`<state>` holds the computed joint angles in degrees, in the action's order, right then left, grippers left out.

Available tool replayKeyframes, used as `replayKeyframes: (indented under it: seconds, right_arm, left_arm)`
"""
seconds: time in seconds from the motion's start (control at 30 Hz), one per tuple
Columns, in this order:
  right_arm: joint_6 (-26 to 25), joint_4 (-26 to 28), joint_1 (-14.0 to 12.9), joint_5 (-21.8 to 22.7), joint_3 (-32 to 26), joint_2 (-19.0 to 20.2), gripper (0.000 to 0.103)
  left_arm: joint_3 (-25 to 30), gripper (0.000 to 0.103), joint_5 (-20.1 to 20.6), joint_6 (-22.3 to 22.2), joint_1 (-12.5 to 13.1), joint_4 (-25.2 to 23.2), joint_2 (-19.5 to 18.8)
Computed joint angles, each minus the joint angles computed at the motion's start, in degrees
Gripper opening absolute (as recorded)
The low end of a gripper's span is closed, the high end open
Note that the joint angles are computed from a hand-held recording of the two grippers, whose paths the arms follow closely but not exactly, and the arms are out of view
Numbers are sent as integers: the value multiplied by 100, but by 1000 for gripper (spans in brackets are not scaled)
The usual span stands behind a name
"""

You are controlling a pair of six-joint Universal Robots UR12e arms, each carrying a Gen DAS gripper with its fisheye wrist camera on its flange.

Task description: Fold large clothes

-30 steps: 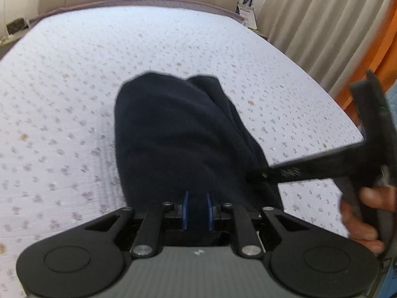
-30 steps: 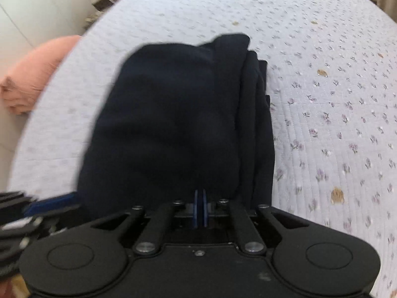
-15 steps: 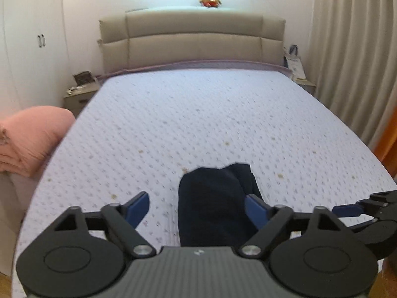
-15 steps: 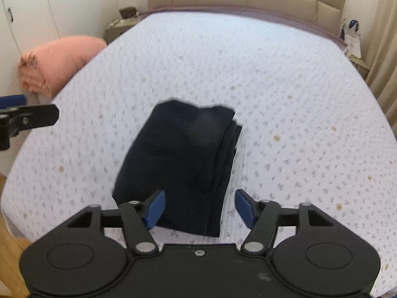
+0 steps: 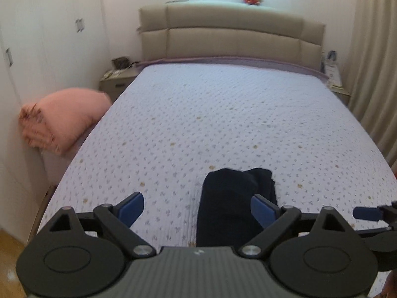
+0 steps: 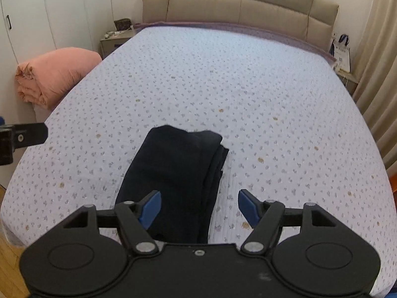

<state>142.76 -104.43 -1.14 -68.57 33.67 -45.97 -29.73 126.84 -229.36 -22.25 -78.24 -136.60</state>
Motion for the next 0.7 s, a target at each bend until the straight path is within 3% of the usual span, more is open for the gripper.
replayKeyframes:
  seconds: [0.13,0.27,0.7]
  right_arm:
    - [16,430,50,-144,-271,136,82]
    - [44,524,109,-274,-296,161,82]
    - [774,750,236,-542,-893,490,82]
  left_arm:
    - [158,93,-428,-353,75,-672,-31]
    - [-359,92,-725,-237,165,-234,215]
    - [397,92,-1048,489,368,-695,-196]
